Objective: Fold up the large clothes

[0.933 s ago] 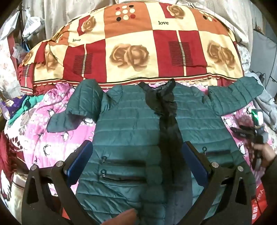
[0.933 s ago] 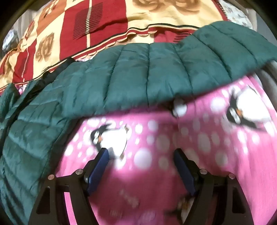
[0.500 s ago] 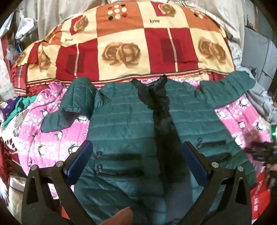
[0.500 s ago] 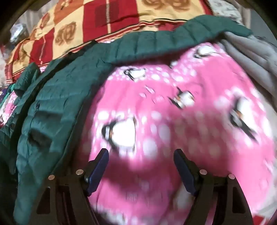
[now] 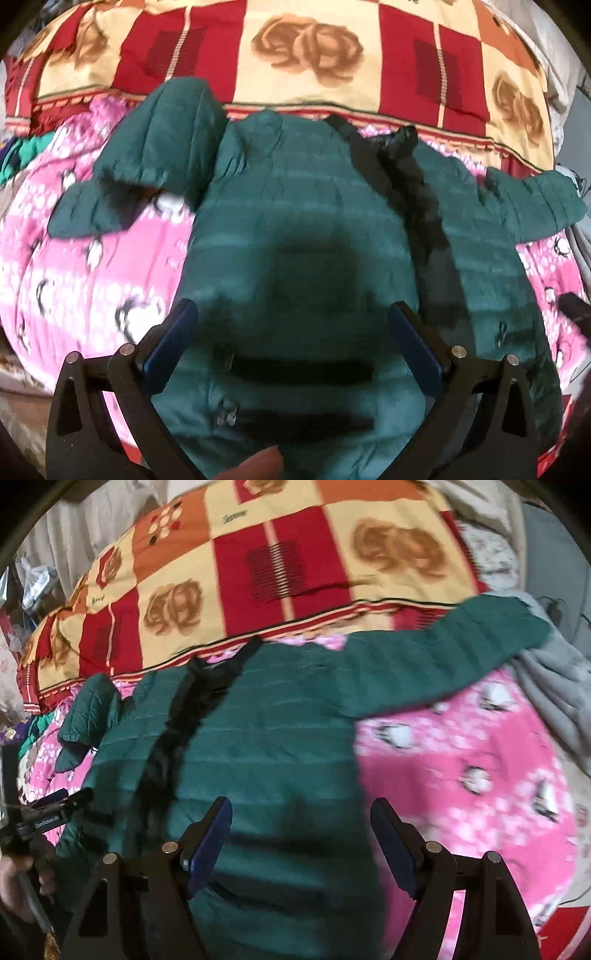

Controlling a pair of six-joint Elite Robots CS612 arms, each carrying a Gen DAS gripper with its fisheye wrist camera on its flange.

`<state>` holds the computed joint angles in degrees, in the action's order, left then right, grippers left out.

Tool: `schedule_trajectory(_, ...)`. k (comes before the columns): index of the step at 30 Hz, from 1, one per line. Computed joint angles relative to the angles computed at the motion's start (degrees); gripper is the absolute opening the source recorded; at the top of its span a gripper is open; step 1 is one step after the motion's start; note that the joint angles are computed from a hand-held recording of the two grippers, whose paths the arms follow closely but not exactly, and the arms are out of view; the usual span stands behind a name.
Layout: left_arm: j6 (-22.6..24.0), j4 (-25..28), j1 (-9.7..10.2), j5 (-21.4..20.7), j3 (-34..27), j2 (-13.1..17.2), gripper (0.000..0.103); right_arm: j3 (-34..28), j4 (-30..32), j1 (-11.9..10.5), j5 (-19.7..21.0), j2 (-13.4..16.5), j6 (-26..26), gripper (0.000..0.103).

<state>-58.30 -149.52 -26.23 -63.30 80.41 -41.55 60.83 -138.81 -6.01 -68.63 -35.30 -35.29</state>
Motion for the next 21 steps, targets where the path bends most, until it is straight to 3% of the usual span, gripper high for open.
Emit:
schedule_trajectory(2, 1.27, 1.2, 0.05, 1.43, -1.64, 1.31, 0.103, -1.94, 1.67, 1.45, -0.97, 1.91, -1.48, 0.075)
schedule_trajectory(3, 1.37, 1.26, 0.08, 2.01, -2.26, 2.15, 0.103, -2.52, 1.68, 2.25, -1.88, 2.5, 0.19, 0.075)
schedule_trajectory(7, -0.9, 2.91, 0.9, 0.88, -3.61, 4.37, 0.103, -3.71, -4.82, 3.42, -3.7, 6.17, -1.8, 0.075)
schedule_trajectory(10, -1.73, 2.57, 0.54, 2.91, -4.0, 4.81, 0.103, -1.99, -12.07, 3.34, -2.71, 7.12, -2.93, 0.08)
schedule_trajectory(12, -2.2, 3.74, 0.35, 3.51, -4.58, 5.24, 0.103, -2.07, -13.39, 2.93, -0.69, 7.74, -1.47, 0.085)
schedule_trajectory(16, -4.11, 2.78, 0.62, 2.22, -4.44, 5.34, 0.103, -4.19, -9.88, 2.41, 1.77, 8.67, 0.33, 0.086)
schedule_trajectory(21, -2.82, 4.03, 0.52, 0.61, -4.28, 4.78, 0.103, -4.47, -3.01, 1.89, 2.75, 7.78, 0.09, 0.087)
